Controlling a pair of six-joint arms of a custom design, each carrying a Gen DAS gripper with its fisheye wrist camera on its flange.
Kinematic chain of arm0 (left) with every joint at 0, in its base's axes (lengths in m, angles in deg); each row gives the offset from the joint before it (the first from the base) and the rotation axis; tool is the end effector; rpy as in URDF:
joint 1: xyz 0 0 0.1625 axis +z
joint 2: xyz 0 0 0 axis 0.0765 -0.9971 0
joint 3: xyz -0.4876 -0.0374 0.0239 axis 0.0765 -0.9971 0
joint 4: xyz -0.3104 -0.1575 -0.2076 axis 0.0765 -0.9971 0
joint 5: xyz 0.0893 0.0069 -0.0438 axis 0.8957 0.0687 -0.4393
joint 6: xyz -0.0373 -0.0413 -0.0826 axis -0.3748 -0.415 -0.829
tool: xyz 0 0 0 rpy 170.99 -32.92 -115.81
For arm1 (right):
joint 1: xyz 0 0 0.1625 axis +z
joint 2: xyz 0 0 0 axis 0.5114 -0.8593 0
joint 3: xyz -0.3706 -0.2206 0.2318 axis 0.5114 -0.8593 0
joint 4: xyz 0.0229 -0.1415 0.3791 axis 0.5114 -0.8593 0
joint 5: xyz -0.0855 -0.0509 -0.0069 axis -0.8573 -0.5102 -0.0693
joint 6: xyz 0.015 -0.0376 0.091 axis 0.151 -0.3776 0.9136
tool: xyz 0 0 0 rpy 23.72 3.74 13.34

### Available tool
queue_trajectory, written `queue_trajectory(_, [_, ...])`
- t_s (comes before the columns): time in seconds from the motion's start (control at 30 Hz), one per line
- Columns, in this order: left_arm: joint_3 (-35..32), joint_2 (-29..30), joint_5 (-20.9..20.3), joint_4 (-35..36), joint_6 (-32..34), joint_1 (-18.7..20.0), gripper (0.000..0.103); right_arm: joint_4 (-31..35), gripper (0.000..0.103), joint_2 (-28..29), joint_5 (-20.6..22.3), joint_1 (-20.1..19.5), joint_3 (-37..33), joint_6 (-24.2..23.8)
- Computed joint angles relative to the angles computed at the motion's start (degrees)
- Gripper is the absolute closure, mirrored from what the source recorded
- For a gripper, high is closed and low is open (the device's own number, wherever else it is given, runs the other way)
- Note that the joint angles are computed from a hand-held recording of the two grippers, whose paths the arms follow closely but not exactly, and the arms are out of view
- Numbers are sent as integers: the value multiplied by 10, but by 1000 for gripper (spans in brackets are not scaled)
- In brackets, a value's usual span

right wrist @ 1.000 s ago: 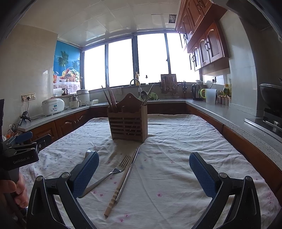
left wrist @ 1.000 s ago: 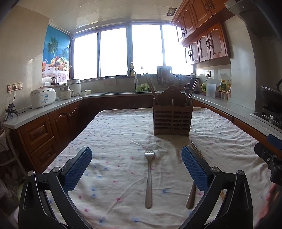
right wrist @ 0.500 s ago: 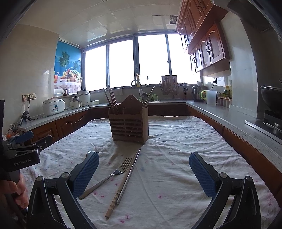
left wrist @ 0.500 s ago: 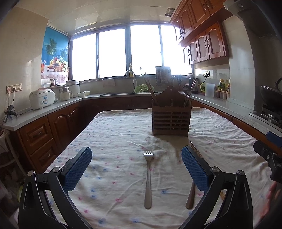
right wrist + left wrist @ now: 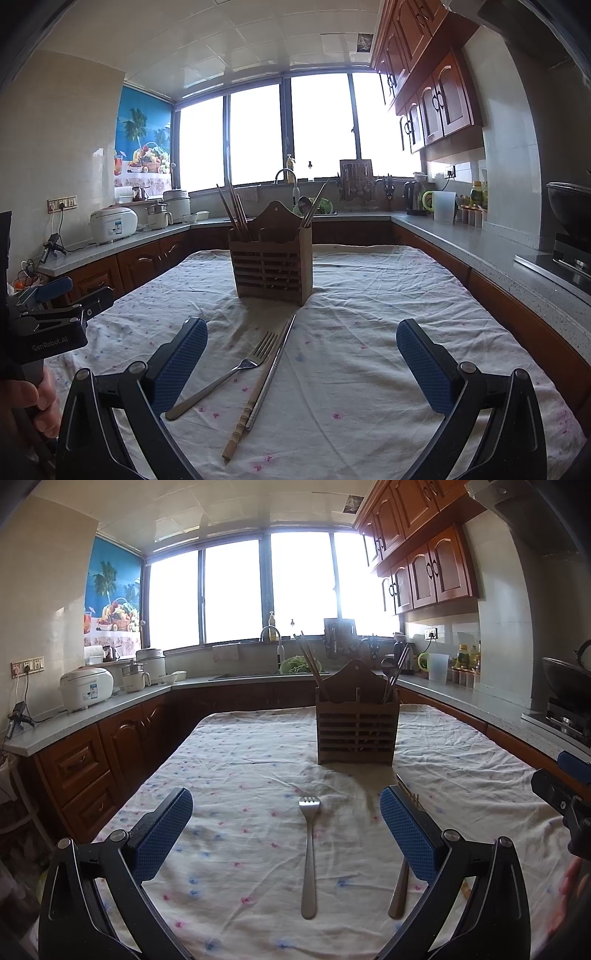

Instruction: Organize utensils

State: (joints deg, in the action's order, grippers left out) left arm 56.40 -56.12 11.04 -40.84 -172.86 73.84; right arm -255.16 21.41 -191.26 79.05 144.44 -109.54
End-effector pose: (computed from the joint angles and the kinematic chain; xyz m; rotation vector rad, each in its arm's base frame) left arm 0.0229 -0.6414 0.2424 0.9544 2.0730 -1.3661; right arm 0.2810 -0.5548 -0.0668 0.4316 -1.8674 1.5793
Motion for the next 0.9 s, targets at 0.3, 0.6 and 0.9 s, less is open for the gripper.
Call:
queue_trajectory(0.3, [-2, 2, 0, 1, 1, 0, 0, 2, 0, 0, -1, 0, -1, 1])
queue_trajectory(0.6, [-7, 6, 2, 5, 2, 1, 0, 3, 0, 0, -1, 0, -2, 2])
queue_trajectory(0.9, [-13, 9, -2, 12, 0, 0, 0, 3, 0, 0, -1, -1, -3, 4])
